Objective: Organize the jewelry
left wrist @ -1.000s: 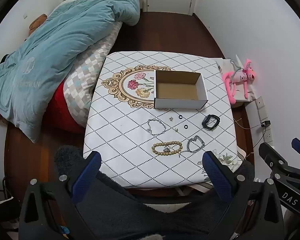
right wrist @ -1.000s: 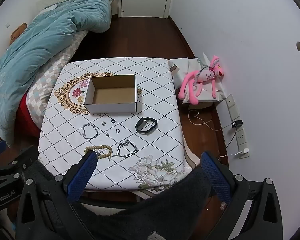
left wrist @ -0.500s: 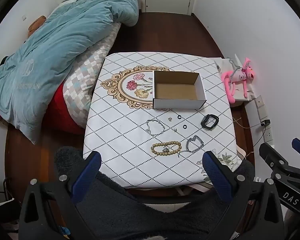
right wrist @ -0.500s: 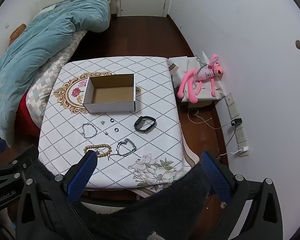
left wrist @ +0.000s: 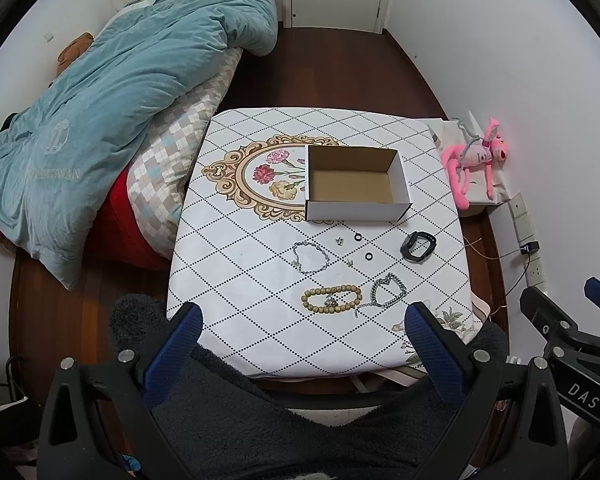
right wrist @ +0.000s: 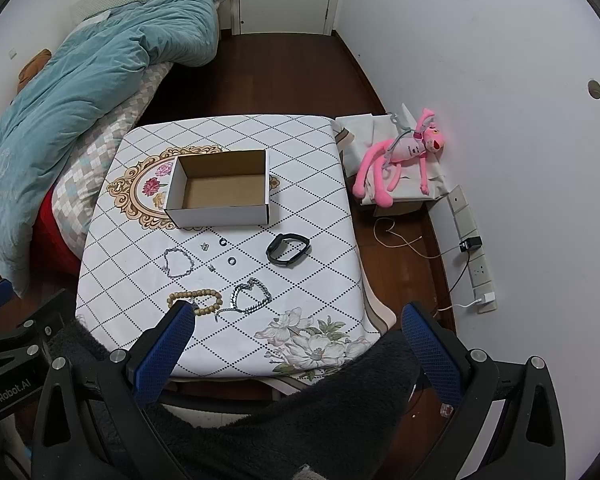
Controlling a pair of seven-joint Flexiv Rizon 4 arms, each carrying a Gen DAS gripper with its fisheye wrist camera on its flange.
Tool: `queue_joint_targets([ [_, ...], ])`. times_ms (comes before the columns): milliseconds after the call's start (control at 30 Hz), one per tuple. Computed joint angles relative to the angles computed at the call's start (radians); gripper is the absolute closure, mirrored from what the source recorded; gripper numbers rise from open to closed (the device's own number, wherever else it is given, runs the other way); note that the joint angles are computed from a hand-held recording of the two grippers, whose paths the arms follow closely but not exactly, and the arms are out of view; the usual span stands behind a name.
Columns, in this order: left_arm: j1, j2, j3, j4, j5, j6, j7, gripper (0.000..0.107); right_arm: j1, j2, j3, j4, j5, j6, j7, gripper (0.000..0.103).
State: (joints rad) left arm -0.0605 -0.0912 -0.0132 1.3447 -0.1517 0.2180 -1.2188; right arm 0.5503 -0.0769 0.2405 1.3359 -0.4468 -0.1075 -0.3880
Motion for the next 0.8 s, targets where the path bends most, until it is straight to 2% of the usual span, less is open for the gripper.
queue_joint_targets([
  [800,0.001,-0.004,-0.001,-0.015,-0.014,-0.002,0.0,0.004,0.0,0.004,0.002,0.001,-0.006,-0.003,0.002,0.0],
])
